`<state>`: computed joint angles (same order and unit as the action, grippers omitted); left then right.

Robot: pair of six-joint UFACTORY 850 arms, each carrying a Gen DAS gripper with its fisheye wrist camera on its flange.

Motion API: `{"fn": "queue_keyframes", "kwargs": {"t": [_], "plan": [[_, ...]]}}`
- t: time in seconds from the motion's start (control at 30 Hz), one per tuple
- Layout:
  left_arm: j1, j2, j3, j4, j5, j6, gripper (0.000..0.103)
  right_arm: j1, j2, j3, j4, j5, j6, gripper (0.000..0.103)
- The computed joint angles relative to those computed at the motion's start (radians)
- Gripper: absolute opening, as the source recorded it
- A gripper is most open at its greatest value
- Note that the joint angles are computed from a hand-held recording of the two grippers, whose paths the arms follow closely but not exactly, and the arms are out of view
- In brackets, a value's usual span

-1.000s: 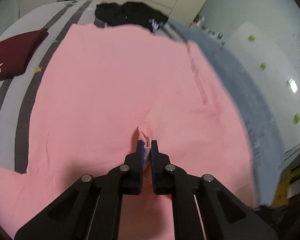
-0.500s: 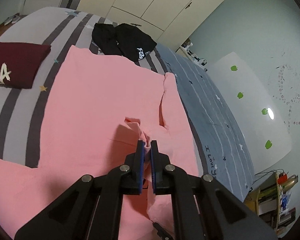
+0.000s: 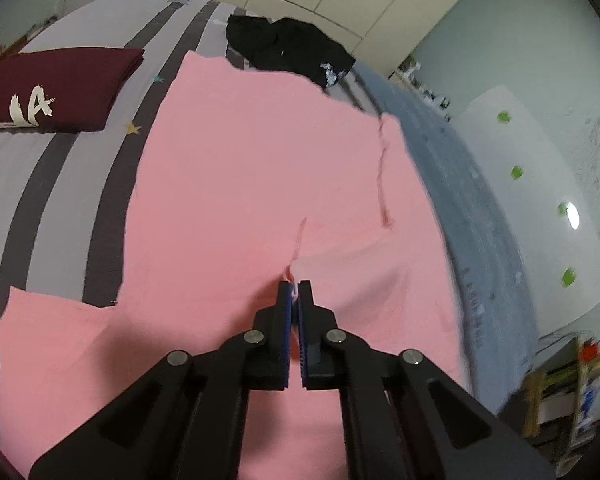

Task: Fold clothes
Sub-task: 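Lift the pinched fabric with the left tool while the right tool grasps the shirt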

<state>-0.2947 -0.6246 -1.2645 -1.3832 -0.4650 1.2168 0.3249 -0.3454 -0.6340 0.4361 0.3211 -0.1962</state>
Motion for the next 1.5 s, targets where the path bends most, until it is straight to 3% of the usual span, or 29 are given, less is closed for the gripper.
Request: {"fn": "queue_keyframes", "kwargs": {"t": [0.13,0.27,0.33,0.4,0.47,0.57,0.63,0.7,0.83,1.07,1.33,1.5], "plan": [[-0.005,-0.040,-0.021,0.108,0.038,-0.080,0.003,-0.027,0.025,0.011,-0.110,-0.012,0.125,0.008],[0.003,-0.072,-0.040,0.189,0.046,-0.184,0.032,-0.046,0.073,0.038,-0.229,-0.008,0.258,0.008],[0.007,-0.070,-0.034,0.136,0.023,-0.140,0.037,-0.048,0.094,0.051,-0.246,-0.008,0.288,0.008],[0.005,-0.071,-0.031,0.103,0.005,-0.097,0.052,-0.056,0.114,0.063,-0.285,-0.008,0.334,0.008],[-0.002,-0.074,-0.032,0.092,-0.009,-0.069,0.055,-0.062,0.129,0.073,-0.309,-0.005,0.371,0.008],[-0.020,-0.093,-0.052,0.149,-0.027,-0.086,0.055,-0.076,0.132,0.073,-0.374,-0.006,0.433,0.008],[-0.032,-0.101,-0.060,0.159,-0.022,-0.061,0.046,-0.078,0.131,0.072,-0.394,-0.008,0.450,0.008],[-0.034,-0.109,-0.070,0.150,-0.030,-0.052,0.004,-0.078,0.134,0.075,-0.418,-0.005,0.476,0.008],[-0.023,-0.099,-0.062,0.090,-0.044,-0.018,0.003,-0.086,0.137,0.072,-0.464,-0.009,0.512,0.008],[0.036,0.017,0.054,-0.063,-0.044,0.106,0.002,-0.093,0.146,0.074,-0.725,0.001,0.776,0.008],[0.161,0.184,0.238,-0.094,0.002,0.130,0.002,-0.015,0.141,0.042,-1.011,0.035,1.042,0.008],[0.218,0.231,0.294,-0.080,0.029,0.102,0.002,0.048,0.114,0.012,-1.099,0.056,1.124,0.008]]}}
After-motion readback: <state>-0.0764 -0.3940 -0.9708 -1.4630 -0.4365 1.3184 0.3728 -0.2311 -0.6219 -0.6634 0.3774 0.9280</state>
